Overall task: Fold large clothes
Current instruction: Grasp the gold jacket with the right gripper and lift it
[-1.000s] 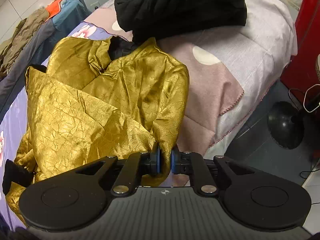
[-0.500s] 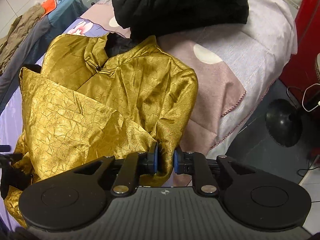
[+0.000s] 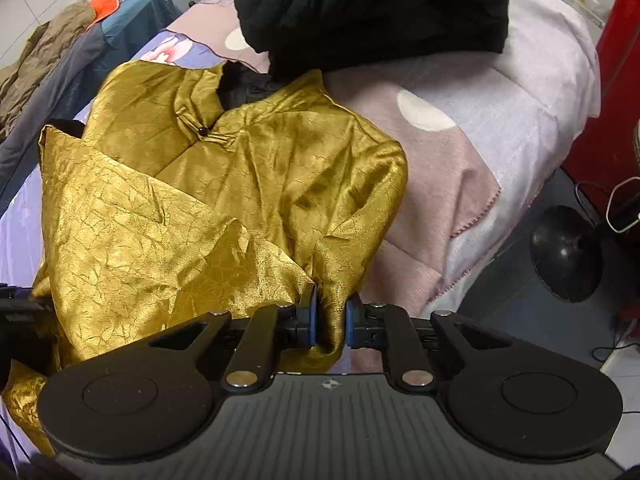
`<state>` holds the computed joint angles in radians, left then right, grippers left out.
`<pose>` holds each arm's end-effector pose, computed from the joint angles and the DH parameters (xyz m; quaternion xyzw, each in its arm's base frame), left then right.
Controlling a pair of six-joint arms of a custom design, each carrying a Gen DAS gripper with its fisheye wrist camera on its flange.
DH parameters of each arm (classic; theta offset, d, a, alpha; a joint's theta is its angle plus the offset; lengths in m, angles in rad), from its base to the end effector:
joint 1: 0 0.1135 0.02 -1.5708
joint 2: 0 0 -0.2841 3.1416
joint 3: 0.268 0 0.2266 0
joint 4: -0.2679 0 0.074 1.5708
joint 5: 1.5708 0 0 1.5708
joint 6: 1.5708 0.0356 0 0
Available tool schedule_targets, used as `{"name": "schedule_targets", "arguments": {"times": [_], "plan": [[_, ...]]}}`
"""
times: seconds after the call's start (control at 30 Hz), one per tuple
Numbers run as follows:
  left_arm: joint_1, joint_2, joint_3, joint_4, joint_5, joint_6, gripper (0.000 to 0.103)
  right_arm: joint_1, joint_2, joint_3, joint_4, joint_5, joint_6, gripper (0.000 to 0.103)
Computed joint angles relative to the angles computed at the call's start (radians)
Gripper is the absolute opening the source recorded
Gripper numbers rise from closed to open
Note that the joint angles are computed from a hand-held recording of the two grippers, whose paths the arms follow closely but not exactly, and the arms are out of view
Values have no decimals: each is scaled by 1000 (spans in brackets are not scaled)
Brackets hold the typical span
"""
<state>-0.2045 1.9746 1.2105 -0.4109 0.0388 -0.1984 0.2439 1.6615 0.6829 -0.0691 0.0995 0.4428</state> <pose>0.3651 -0.0771 0.1658 0.0068 0.9803 -0.0580 0.1888 0.2650 0.0623 0.1538 0.1086 0.9587 0.0417 0.2594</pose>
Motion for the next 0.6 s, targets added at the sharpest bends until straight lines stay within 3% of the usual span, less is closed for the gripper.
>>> {"name": "schedule_targets", "arguments": {"times": [0.17, 0.23, 0.27, 0.47, 0.6], "plan": [[72, -196, -120, 44, 0, -84, 47, 36, -18, 43, -14, -1, -23, 14], [113, -275, -167, 48, -31, -99, 28, 56, -31, 64, -20, 3, -43, 14], [134, -304, -170, 40, -85, -104, 23, 64, -38, 76, -26, -2, -45, 13], [405, -548, -240, -20, -152, -150, 23, 100, -62, 159, -39, -91, -49, 13], [543, -615, -234, -146, -35, -87, 30, 154, -42, 256, -52, -132, -80, 13]]}}
